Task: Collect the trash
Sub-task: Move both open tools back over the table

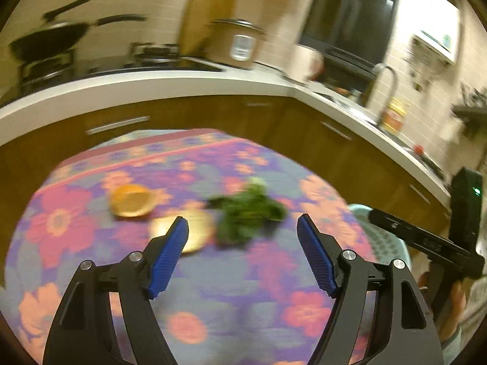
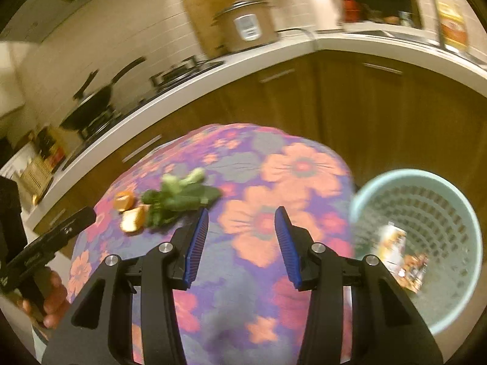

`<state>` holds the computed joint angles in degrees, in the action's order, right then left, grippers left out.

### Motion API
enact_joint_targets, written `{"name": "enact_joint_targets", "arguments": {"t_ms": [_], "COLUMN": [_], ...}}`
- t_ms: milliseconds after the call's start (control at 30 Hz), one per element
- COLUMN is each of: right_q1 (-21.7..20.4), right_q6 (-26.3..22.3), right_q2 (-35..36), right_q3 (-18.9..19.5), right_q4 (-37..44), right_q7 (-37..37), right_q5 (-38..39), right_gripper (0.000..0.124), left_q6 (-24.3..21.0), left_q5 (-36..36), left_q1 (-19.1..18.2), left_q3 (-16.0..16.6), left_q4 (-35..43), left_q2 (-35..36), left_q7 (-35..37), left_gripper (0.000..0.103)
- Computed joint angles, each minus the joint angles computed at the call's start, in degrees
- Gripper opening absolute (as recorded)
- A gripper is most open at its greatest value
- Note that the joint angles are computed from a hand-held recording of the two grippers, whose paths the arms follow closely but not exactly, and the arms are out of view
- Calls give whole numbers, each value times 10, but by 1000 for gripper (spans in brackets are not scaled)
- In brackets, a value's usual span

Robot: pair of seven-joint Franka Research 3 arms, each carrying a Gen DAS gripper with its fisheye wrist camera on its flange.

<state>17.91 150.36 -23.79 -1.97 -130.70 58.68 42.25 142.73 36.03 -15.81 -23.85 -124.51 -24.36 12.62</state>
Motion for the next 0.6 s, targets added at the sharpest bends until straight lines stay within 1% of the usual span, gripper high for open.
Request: {"name": "enact_joint_targets", "arguments": {"t_ms": [67, 100, 200, 300, 367, 467, 533, 600], "right_q1": [14, 19, 35, 39, 39, 33, 32, 32], "right_q6": [6, 9, 3, -1, 2, 18, 23, 20], "right_q2": [17, 26, 56, 80, 100, 119, 128, 139], "right_q3": [11, 17, 25, 37, 50, 66, 67, 66], "right_q4": [14, 22, 48, 68, 81, 86, 86, 93], "right_q7": [-11, -13, -29, -29, -20, 7, 19, 27], "right_q5": [-1, -3, 0, -9, -28, -68, -82, -86], "right_gripper": [42, 42, 42, 42, 42, 42, 42, 42], "left_q6": [2, -5, -7, 13, 19, 5, 6, 20], "left_q5": [-16, -29, -57, -91, -104, -108, -108, -114], "left_q1": [-2, -2, -1, -3, -1, 8, 13, 13], "left_q3": [17, 26, 41, 57, 59, 56, 54, 59], "left_q4": [-28, -40, -62, -79, -78, -65, -63, -68], "left_q2": [-25, -34, -44, -38, -26, -5, 3, 8], "left_q7": [2, 6, 19, 34, 45, 54, 53, 52], "left_gripper": [72, 72, 70, 66, 62, 58, 58, 58]}}
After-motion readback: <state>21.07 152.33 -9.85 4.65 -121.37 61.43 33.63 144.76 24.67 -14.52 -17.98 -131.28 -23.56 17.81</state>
